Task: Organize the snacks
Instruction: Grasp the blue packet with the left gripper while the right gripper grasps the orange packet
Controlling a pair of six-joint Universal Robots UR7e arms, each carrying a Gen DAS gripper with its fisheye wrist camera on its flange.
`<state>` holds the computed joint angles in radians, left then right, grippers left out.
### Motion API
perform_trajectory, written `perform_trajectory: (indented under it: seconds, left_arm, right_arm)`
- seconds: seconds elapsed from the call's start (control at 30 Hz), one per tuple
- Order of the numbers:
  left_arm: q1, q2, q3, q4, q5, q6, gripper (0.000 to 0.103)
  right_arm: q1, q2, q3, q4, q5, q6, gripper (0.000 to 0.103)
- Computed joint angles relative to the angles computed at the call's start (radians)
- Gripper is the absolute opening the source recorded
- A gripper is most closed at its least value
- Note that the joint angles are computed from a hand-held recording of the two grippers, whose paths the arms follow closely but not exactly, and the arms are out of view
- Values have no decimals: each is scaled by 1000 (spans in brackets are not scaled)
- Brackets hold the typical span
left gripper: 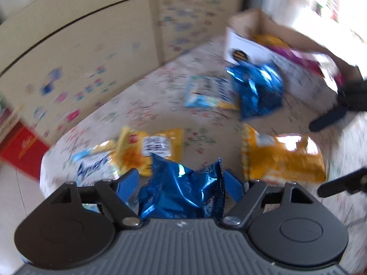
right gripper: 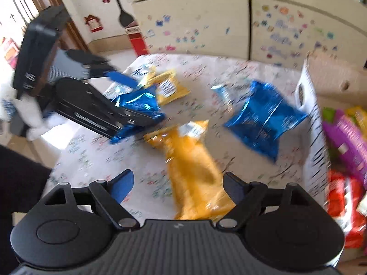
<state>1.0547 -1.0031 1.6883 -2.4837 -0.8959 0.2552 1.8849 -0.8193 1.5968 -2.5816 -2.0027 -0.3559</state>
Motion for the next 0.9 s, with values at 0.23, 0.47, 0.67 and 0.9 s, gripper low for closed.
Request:
perform_trajectory:
  seconds: [0.23,0.47,0.67,0.9]
  left_arm:
    - [9,-19,-56,111,-4,-358,84]
    - [5,-39,-59,210,-1,-649,91]
    - [12,-27,-76,247,15,-840,93]
    - [-15,-37,-69,236,73,-940,93]
  right_arm:
    - [7,71,-44,-53,-87,-38,89]
    - [10,80,-51,-19,-112,-16,88]
    - [9,87,-57,-12,-126,4,87]
    - [7,92,-60,14,-142,19,79]
